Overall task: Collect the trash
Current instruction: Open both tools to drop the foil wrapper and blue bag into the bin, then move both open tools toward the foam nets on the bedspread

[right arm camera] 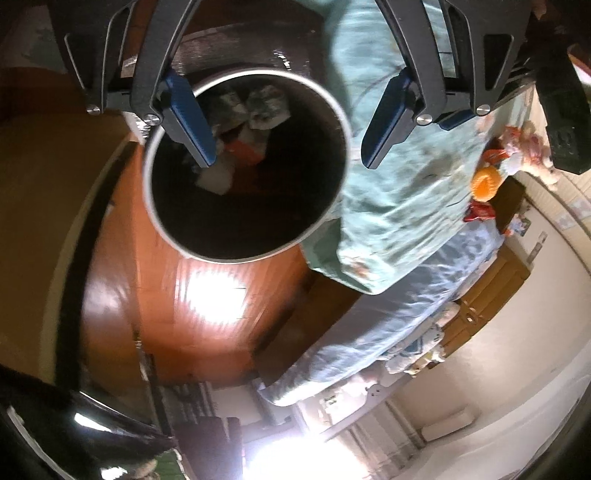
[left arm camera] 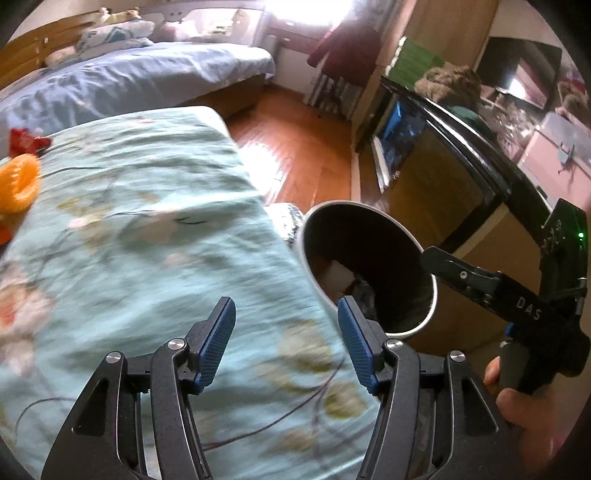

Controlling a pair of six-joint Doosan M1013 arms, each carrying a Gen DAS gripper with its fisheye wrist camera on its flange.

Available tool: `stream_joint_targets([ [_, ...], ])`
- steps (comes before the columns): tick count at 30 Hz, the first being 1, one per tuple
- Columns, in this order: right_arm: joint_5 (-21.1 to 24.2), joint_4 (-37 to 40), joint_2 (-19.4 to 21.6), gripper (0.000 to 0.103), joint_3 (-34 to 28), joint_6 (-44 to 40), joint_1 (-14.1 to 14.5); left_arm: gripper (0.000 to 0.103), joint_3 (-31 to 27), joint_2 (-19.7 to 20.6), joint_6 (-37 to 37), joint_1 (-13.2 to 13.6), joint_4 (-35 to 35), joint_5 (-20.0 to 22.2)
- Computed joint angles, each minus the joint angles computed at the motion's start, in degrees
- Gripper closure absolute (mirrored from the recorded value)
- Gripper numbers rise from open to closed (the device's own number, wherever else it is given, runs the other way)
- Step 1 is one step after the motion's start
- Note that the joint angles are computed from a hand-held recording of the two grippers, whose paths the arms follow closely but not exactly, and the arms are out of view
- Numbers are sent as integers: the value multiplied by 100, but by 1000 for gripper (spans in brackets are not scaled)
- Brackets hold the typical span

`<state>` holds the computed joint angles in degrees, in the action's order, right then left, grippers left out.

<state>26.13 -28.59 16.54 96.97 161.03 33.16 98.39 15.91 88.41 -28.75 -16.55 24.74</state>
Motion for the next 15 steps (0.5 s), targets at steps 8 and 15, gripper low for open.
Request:
stream_joint_targets([
  [8, -108, 432, 218, 18, -328, -572, 212, 44, 430, -331, -446, 246, 160, -312],
  [15, -132, 1055, 409, 17, -600, -1316, 340, 44, 725, -563, -937, 472, 503, -471],
])
